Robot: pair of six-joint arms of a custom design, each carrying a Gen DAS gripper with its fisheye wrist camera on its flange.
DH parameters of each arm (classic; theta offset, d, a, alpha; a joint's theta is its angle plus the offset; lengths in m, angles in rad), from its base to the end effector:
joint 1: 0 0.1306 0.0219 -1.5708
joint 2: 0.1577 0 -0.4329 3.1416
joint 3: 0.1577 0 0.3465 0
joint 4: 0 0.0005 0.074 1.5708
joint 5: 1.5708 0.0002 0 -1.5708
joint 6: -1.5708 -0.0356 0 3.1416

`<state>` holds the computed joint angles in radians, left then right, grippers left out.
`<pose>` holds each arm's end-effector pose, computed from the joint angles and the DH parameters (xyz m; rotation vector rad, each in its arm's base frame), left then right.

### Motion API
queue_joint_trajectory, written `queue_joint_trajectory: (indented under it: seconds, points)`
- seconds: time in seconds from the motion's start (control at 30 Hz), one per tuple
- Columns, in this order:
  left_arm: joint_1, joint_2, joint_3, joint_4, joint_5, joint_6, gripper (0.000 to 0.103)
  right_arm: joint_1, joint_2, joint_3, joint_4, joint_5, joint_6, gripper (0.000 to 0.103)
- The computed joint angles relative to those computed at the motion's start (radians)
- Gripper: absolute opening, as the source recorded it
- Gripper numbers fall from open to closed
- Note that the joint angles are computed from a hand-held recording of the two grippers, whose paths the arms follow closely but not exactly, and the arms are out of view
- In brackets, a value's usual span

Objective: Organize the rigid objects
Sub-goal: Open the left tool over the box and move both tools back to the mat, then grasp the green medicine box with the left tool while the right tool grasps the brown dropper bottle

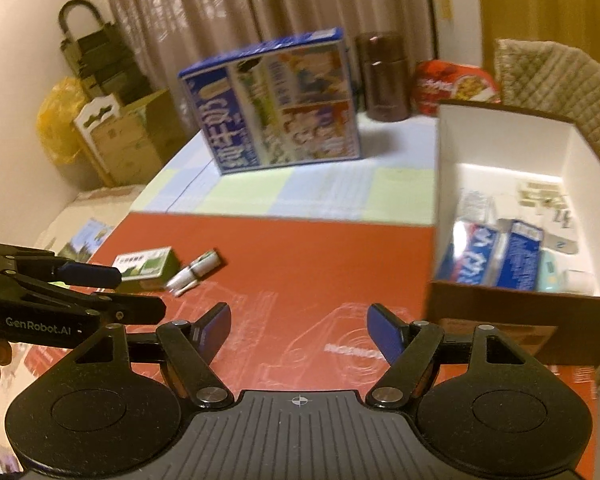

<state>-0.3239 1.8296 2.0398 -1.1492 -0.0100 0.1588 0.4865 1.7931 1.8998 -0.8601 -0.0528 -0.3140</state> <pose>0.5692 -0.1912 0.5102 0.2037 2.5113 -0.1846 0.5357 0.2849 0.4944 -0.2310 2.3577 0.4573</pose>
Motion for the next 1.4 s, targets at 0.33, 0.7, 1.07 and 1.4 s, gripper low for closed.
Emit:
queue_joint_trajectory:
  seconds: [0.33, 0.7, 1.07, 1.4]
  points:
    - [0.096, -0.071, -0.16, 0.091, -0.058, 0.0, 0.068, 0.064, 0.145, 0.154, -0.062, -0.041, 0.057, 0.072]
    - [0.194, -0.039, -0.187, 0.166, -0.042, -0.11, 0.068, 0.098, 0.345, 0.441, -0.173, -0.033, 0.058, 0.072]
    - [0.255, 0.082, -0.069, 0.172, 0.054, -0.282, 0.068, 0.087, 0.514, 0.728, -0.344, 0.005, -0.035, 0.072]
    - [0.306, 0.226, 0.106, 0.075, 0.168, -0.365, 0.068, 0.068, 0.566, 0.805, -0.42, 0.054, -0.144, 0.072]
